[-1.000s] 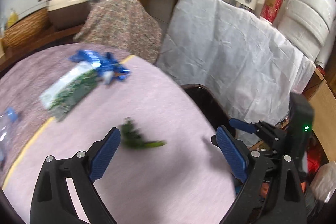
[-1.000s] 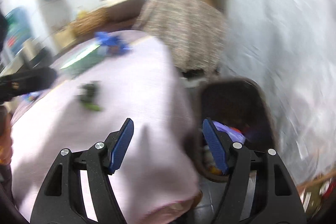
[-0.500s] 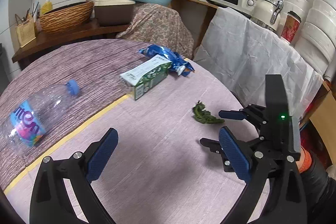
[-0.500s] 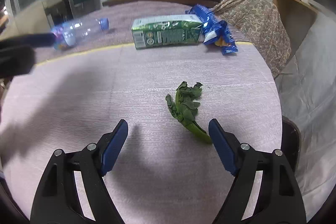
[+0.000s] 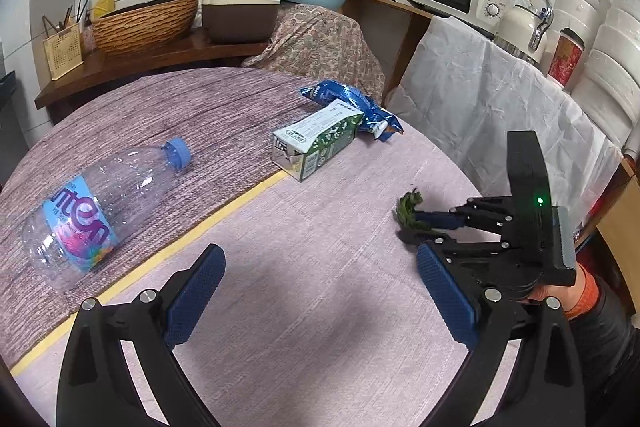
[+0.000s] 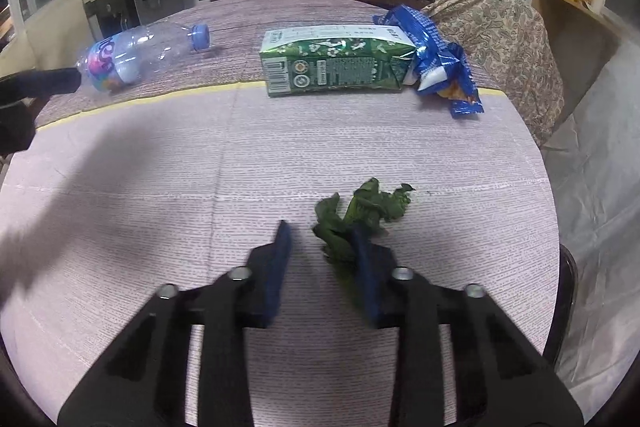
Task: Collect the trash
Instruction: 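Grasp the green vegetable leaves with right tool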
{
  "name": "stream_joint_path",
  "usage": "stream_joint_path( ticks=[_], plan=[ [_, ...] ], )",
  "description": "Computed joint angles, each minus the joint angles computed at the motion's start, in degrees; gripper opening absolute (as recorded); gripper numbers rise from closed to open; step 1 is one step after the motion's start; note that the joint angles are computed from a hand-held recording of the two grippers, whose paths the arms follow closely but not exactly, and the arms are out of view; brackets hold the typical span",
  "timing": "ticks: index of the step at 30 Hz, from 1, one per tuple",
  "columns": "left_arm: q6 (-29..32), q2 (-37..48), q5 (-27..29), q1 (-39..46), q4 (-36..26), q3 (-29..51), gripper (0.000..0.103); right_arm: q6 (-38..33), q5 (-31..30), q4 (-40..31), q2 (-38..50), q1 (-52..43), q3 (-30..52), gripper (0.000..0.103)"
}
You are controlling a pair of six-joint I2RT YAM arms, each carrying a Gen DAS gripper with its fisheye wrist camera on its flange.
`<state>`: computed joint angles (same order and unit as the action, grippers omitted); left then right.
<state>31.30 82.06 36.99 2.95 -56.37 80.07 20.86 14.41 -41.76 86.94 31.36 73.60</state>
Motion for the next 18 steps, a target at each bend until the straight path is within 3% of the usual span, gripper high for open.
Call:
stream_joint_path(
  ticks=[6,10,18],
  plan=[
    [6.25,6.31,-1.14,1.34,-4.97,8.55,0.096,0.63,1.77,0.38,-0.28,1.41,-0.56,0.011],
    [12.05,10.90,-6.01,1.35,-7.24,15.86,0.098,1.73,0.54,1.38,-1.27,0.81,-1.72,0.011],
    [17.10,22.60,-13.18,1.54,-13.11,34.15,0.098,2.49,-0.56,2.54,-1.99,0.31,-2.77,0.011]
  ],
)
